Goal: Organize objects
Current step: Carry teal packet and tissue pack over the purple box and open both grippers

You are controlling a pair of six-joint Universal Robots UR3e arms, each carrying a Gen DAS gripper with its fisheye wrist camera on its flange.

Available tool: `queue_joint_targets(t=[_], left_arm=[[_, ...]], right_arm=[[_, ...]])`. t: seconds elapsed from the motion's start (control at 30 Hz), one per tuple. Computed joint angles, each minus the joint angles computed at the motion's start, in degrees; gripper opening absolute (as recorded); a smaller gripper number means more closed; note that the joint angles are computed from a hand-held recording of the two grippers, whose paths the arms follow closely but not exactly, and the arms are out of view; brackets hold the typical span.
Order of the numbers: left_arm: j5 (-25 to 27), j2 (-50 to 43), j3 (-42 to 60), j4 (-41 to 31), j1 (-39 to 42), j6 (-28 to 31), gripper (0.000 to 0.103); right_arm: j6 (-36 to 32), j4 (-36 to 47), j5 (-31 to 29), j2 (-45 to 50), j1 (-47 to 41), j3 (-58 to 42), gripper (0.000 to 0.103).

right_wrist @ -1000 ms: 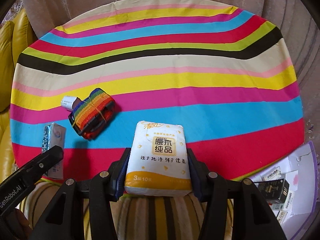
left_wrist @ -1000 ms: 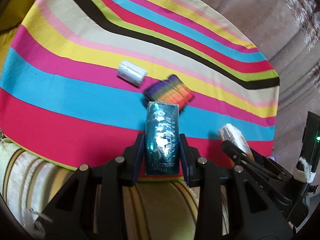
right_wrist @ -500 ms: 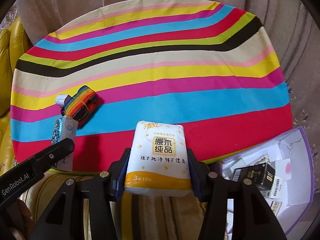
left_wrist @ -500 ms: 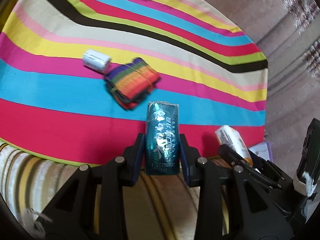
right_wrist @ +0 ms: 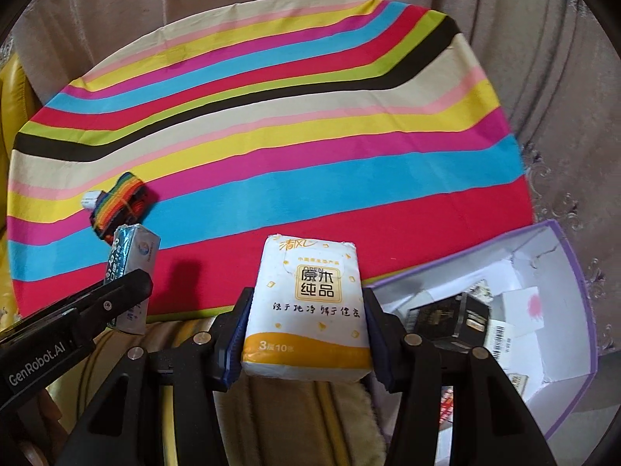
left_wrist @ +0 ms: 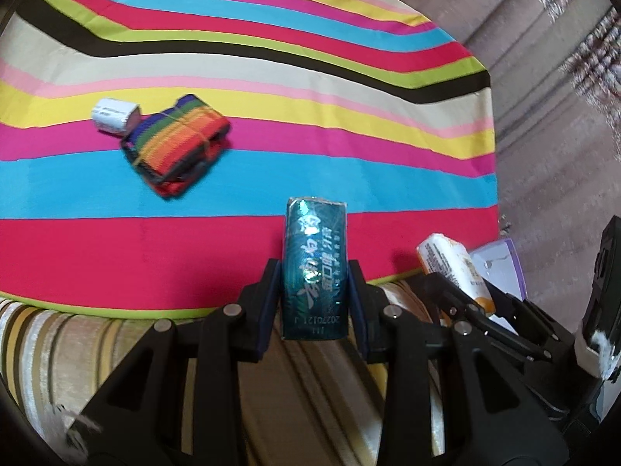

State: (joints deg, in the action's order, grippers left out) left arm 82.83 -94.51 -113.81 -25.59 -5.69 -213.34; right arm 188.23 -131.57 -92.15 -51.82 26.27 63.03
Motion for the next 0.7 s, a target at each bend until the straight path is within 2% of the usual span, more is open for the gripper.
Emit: queue_joint_targets(t=[0.7], left_arm=[[-3.5,-16.4,22.4,-8.3,-10.8,4.0,0.037]], right_arm=[[0.4,-6.0,-2.1,-9.7,-9.2,17.7,0.053]])
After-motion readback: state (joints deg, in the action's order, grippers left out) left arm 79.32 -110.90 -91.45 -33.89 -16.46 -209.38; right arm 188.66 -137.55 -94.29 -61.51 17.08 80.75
